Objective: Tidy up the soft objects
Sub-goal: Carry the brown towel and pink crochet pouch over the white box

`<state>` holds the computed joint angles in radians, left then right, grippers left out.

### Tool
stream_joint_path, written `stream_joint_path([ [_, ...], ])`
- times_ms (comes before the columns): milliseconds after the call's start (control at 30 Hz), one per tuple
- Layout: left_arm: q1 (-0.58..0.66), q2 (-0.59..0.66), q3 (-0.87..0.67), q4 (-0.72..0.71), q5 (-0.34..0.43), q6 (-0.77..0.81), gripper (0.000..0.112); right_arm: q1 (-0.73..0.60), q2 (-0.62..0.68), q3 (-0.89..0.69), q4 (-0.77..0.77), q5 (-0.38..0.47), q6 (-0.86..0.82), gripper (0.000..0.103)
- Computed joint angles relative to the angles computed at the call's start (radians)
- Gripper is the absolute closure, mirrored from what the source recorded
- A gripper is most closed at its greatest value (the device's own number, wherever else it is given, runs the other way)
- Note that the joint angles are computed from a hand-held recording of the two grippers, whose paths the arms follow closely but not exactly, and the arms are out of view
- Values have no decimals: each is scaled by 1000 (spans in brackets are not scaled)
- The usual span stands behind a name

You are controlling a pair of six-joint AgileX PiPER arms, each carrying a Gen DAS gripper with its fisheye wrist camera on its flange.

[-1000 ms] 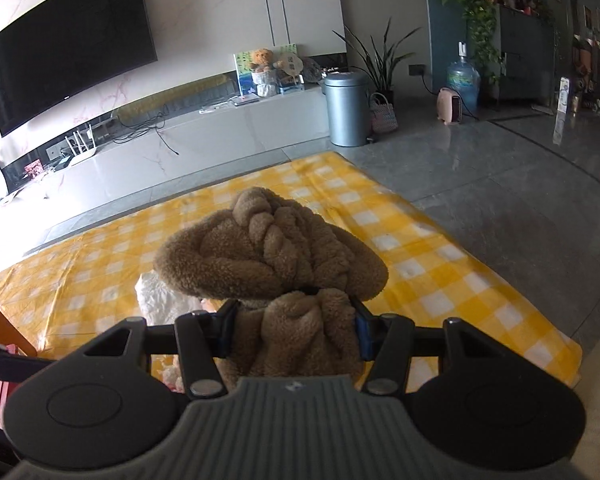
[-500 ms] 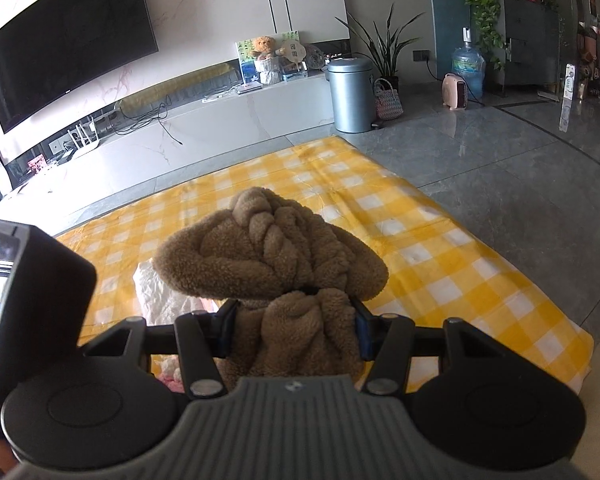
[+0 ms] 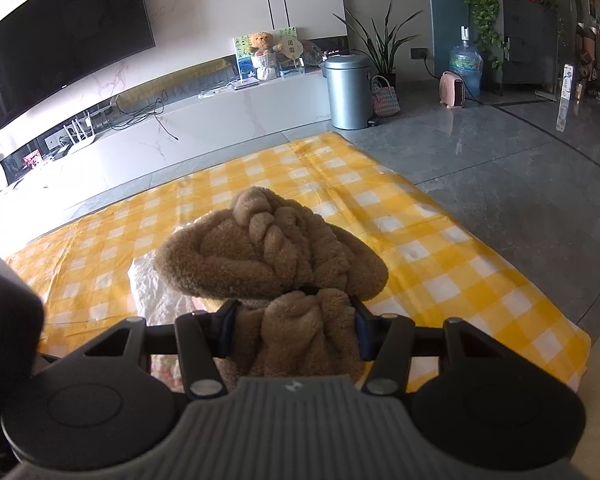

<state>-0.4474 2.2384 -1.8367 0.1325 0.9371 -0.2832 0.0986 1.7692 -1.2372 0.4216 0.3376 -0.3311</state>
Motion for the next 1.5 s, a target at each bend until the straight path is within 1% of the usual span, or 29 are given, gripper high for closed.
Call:
stream_joint_path([
  [100,2,-87,104,-11,-40,-20,59,8,1,0,-11,-4,-1,49],
  [167,-10,-149,183,14,-82,-25,60,11,0,1,-16,-7,2,49],
  [233,-23,-192,220,45,-97,-36,59,13,-1,2,-15,-8,-4,49],
  [367,-30,-293,302,38,-104,-52,59,20,0,2,-36,-11,7,49],
  [400,-28,-324,331,38,-116,-53,59,22,2,-1,-33,-9,2,49],
  [467,-23,-393,396,37,-154,-61,59,26,4,-4,-22,-5,-13,49],
  [533,-14,-473,474,44,-215,-88,59,30,4,-6,-11,-3,-29,49],
  [600,-9,-547,533,51,-242,-114,59,35,0,-9,-3,-1,-39,49],
  [667,3,-604,578,43,-271,-125,59,46,-6,-8,-10,-3,-35,49],
  [800,30,-680,625,18,-295,-107,59,73,-20,-13,-68,11,13,49],
  [867,43,-720,655,20,-314,-111,59,85,-29,-21,-59,16,5,49],
  [900,49,-751,680,22,-328,-119,59,90,-36,-21,-29,14,-23,49],
  [933,63,-777,703,5,-348,-104,59,96,-46,-21,11,17,-61,49],
  [967,82,-809,731,-25,-372,-79,59,105,-58,-22,30,21,-74,49],
  [1067,148,-906,807,-90,-411,-13,59,142,-103,-5,65,9,-106,49],
  [1167,193,-1005,879,-34,-419,-55,59,179,-156,14,177,16,-205,49],
  [1300,303,-1115,969,-76,-428,-4,59,255,-207,31,219,16,-245,49],
  [1367,395,-1162,1009,-189,-435,119,59,298,-223,35,185,8,-208,49],
  [1400,443,-1173,1021,-253,-436,189,59,332,-228,31,121,-1,-142,49],
  [1500,608,-1204,1055,-458,-428,396,59,401,-240,25,-2,-17,-31,49],
])
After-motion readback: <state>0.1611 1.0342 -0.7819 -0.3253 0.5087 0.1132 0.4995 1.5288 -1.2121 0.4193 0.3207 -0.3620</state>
